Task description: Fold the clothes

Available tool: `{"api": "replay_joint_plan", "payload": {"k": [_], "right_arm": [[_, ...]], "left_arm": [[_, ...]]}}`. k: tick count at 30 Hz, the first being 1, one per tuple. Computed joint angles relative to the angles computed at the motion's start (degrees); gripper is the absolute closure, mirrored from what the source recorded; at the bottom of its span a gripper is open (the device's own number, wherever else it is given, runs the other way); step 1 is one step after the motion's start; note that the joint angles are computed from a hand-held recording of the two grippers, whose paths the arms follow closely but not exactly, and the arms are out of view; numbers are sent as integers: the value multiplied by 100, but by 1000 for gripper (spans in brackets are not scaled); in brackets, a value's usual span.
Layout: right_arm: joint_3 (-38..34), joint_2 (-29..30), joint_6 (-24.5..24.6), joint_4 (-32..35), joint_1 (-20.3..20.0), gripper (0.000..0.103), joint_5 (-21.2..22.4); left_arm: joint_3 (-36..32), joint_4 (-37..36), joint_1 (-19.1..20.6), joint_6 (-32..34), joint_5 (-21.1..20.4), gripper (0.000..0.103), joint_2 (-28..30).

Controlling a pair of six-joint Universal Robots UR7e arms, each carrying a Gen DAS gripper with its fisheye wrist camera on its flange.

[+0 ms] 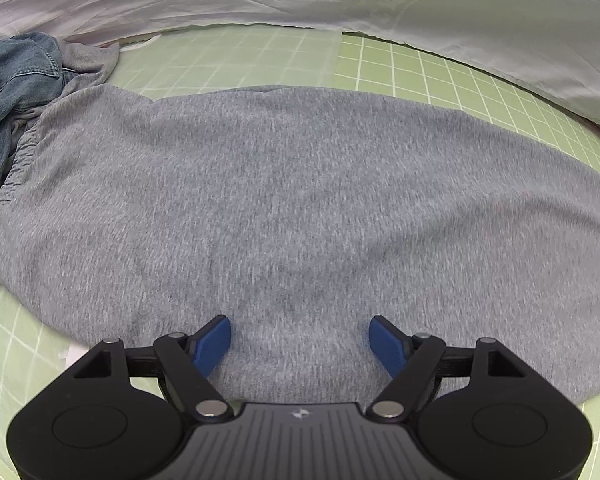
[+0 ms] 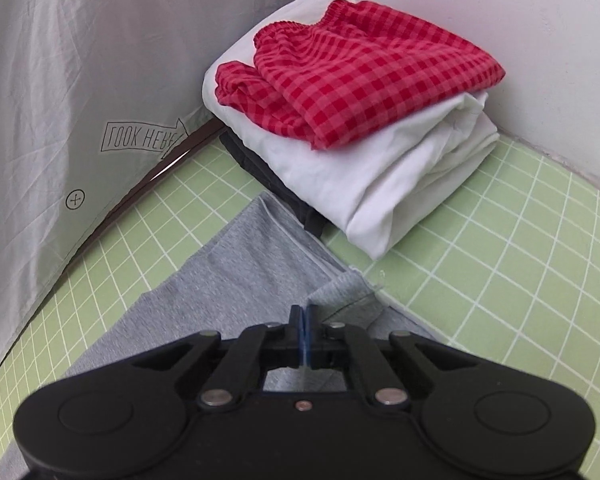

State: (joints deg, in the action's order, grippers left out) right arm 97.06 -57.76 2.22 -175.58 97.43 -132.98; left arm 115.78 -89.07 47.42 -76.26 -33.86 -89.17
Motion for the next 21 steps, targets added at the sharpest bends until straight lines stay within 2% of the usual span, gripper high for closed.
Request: {"api": "replay_joint_plan", "payload": {"k": [2, 4, 7, 10, 13, 16, 18, 21], "right_arm": [[26, -50, 242, 174, -95, 102, 174], [-50, -17, 183, 70, -137, 102, 385], [-57, -16, 96, -649, -226, 102, 1231], [-9, -35, 462, -1119, -293, 103, 1582], [77, -20, 340, -1190, -262, 103, 922], [509, -231, 429, -1262, -325, 103, 414], [792, -334, 328, -1313, -343, 103, -103], [1252, -580, 560, -1280, -426, 103, -200]], "left_arm": [[-22, -21, 16, 49, -8, 22, 35], [-39, -40, 31, 97, -15, 21, 56], [-27, -82, 40, 153, -35, 21, 30], [4, -101, 29, 157, -16, 21, 10], [6, -62, 15, 97, 5, 20, 24], [-3, -37, 11, 57, 9, 20, 36], [-17, -26, 15, 60, 3, 20, 46], [-25, -26, 24, 94, -15, 20, 35]]}}
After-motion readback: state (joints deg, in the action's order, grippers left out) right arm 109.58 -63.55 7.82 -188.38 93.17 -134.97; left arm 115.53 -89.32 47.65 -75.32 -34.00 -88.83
